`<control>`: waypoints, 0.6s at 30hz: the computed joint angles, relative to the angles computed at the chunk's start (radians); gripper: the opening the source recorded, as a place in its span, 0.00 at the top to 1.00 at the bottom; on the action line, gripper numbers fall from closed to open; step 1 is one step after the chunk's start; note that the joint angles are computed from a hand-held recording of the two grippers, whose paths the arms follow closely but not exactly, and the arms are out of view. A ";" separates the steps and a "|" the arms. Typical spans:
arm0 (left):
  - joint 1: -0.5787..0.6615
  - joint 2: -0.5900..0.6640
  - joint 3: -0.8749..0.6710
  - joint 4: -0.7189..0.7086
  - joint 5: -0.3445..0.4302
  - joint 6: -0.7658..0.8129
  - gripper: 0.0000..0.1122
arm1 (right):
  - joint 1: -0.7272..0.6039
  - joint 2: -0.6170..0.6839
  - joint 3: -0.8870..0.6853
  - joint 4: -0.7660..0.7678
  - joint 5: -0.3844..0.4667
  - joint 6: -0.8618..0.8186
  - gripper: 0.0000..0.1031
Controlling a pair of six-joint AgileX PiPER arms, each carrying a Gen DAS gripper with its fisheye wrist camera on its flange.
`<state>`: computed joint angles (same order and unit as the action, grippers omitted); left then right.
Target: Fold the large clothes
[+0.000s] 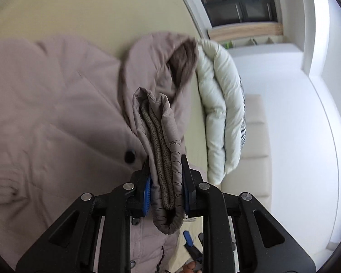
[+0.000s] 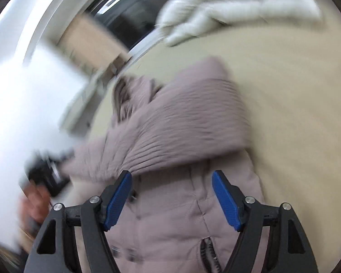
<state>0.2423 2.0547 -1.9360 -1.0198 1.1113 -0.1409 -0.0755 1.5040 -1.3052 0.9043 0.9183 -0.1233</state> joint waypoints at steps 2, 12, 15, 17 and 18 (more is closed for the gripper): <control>0.026 -0.005 -0.014 0.013 0.001 -0.013 0.83 | -0.059 0.027 0.040 0.165 0.037 -0.018 0.26; 0.063 -0.030 0.029 0.031 -0.007 -0.012 0.83 | 0.113 0.373 -0.183 0.459 -0.019 0.049 0.26; 0.074 -0.044 0.078 0.037 -0.023 0.012 0.83 | 0.097 0.444 -0.273 0.420 -0.133 0.122 0.28; 0.090 -0.060 0.138 0.031 -0.033 0.045 0.83 | 0.060 0.458 -0.281 0.440 -0.209 0.140 0.28; 0.089 -0.058 0.153 0.028 -0.040 0.051 0.83 | 0.049 0.474 -0.280 0.482 -0.216 0.131 0.28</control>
<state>0.3316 1.9966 -1.7831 -0.9913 1.0714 -0.0897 -0.0264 1.9781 -1.5851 1.3867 0.7023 0.0080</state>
